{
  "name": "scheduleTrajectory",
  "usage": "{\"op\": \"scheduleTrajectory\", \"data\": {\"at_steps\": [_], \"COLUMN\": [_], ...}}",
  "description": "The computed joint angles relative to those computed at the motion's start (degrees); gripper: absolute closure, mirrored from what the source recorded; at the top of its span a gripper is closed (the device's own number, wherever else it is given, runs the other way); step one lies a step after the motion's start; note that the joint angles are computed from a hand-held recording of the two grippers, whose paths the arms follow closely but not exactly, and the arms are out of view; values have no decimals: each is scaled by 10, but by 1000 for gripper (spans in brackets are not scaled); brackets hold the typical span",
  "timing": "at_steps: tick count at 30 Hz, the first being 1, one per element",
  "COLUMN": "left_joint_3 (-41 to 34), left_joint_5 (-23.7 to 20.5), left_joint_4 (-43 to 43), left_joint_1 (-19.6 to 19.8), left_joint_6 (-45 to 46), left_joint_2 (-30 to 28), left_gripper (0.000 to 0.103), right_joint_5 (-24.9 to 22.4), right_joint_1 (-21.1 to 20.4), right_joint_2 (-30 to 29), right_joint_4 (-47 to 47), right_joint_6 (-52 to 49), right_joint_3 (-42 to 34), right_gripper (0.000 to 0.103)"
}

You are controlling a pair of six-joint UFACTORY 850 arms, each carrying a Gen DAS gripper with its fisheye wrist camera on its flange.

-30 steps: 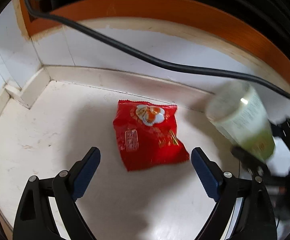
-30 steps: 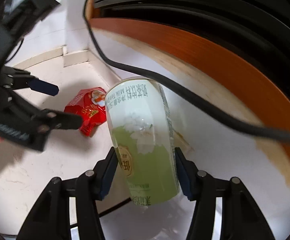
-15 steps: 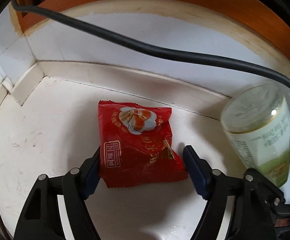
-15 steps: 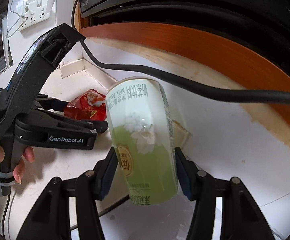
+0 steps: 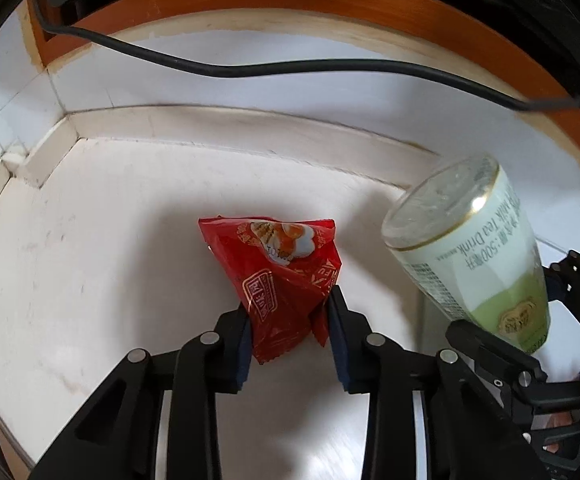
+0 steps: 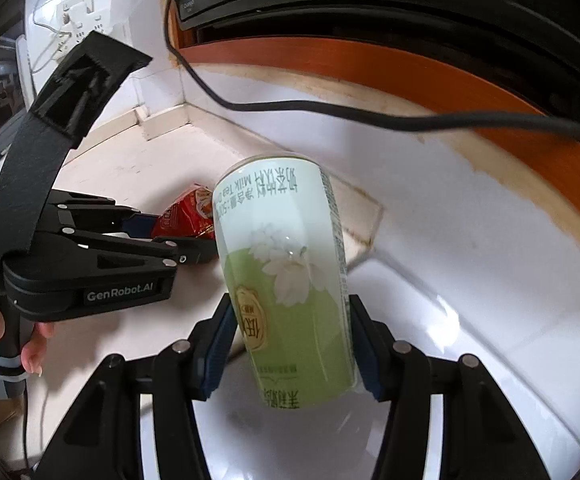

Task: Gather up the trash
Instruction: 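Carry the snack bag and drink can down over the floor bin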

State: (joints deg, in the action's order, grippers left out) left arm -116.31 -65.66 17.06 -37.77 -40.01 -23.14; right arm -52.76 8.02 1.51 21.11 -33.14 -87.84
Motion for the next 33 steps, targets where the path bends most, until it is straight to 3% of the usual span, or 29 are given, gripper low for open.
{"op": "scheduleTrajectory", "data": {"at_steps": [7, 14, 22, 30, 33], "left_joint_3": [20, 84, 140, 229, 273], "left_joint_5": [-15, -25, -63, -121, -129], "left_joint_4": [18, 78, 182, 251, 258], "left_joint_1": [-62, -163, -339, -489, -531], "left_joint_6": [-47, -161, -375, -540, -599], "left_joint_2": [46, 120, 175, 213, 225], "left_gripper": [73, 74, 74, 74, 74], "right_joint_5": [-54, -124, -275, -527, -594], "right_joint_1": [-25, -64, -220, -470, -541], "right_joint_2": [71, 170, 284, 373, 399], "right_joint_4": [28, 63, 167, 238, 229], "right_joint_6": [-14, -34, -111, -275, -349], "right_joint_3": [36, 76, 124, 185, 217], "right_gripper": [49, 49, 50, 50, 50]}}
